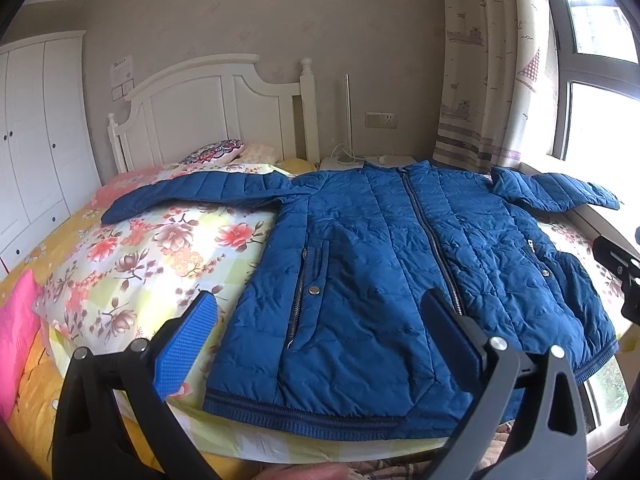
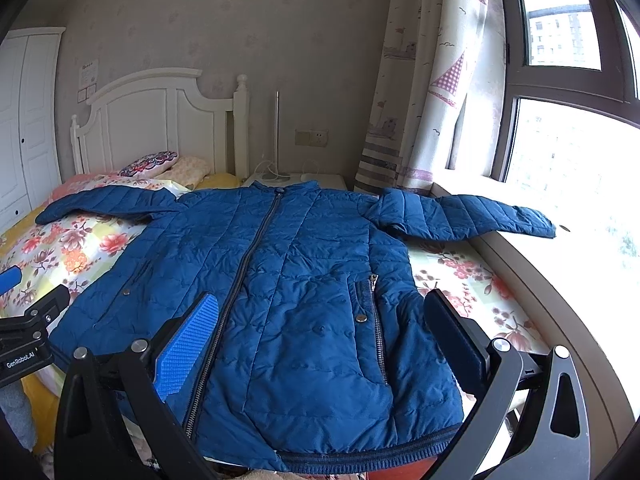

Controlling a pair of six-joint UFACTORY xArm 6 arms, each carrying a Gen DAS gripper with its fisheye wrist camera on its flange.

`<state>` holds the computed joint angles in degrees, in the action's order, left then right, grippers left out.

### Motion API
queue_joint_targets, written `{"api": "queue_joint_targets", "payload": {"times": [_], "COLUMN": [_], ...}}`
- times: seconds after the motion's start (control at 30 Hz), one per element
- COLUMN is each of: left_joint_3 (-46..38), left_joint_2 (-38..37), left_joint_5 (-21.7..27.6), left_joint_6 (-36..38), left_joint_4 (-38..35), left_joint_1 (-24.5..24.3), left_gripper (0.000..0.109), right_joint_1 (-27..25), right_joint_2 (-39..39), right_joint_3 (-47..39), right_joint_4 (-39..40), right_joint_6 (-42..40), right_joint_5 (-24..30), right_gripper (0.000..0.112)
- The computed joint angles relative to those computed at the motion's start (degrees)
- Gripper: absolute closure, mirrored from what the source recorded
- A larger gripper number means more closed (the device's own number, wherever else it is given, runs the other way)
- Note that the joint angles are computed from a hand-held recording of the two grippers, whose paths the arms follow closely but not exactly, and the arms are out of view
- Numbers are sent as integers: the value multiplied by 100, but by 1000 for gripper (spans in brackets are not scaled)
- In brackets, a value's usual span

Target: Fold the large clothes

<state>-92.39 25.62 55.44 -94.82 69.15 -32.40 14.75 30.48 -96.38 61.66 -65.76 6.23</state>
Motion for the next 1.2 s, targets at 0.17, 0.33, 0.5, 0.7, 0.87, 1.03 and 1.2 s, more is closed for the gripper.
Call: {"api": "queue_joint_targets", "payload": {"times": [0.17, 0.33, 0.5, 0.7, 0.87, 1.03, 1.2], "left_joint_3": [-8, -16, -86, -104, -90, -230, -551], "left_joint_2": [-10, -12, 47, 79, 87, 214, 454], "left_joint_5": [43, 86, 64, 37, 3, -28, -160], "left_joint_6": [-31, -18, 75, 118, 150, 288, 555], "left_joint_4": [52, 14, -116, -178, -226, -338, -644], "left_joint_1": [-6, -22, 16, 32, 53, 106, 260], "left_gripper": [8, 8, 8, 8, 8, 8, 8], "right_joint_1": [-6, -16, -51, -64, -75, -105, -168], "right_joint_2": [-32, -14, 98, 143, 178, 288, 490], "right_joint_3": [8, 8, -43, -34, -42, -110, -238], "right_joint_4": [217, 144, -418, -612, -675, -999, -1727], "right_joint_6": [-190, -110, 431, 624, 678, 1009, 1703], "right_joint_5": [-18, -1, 87, 83, 102, 166, 282], "right_gripper": [14, 14, 14, 14, 14, 14, 14]}}
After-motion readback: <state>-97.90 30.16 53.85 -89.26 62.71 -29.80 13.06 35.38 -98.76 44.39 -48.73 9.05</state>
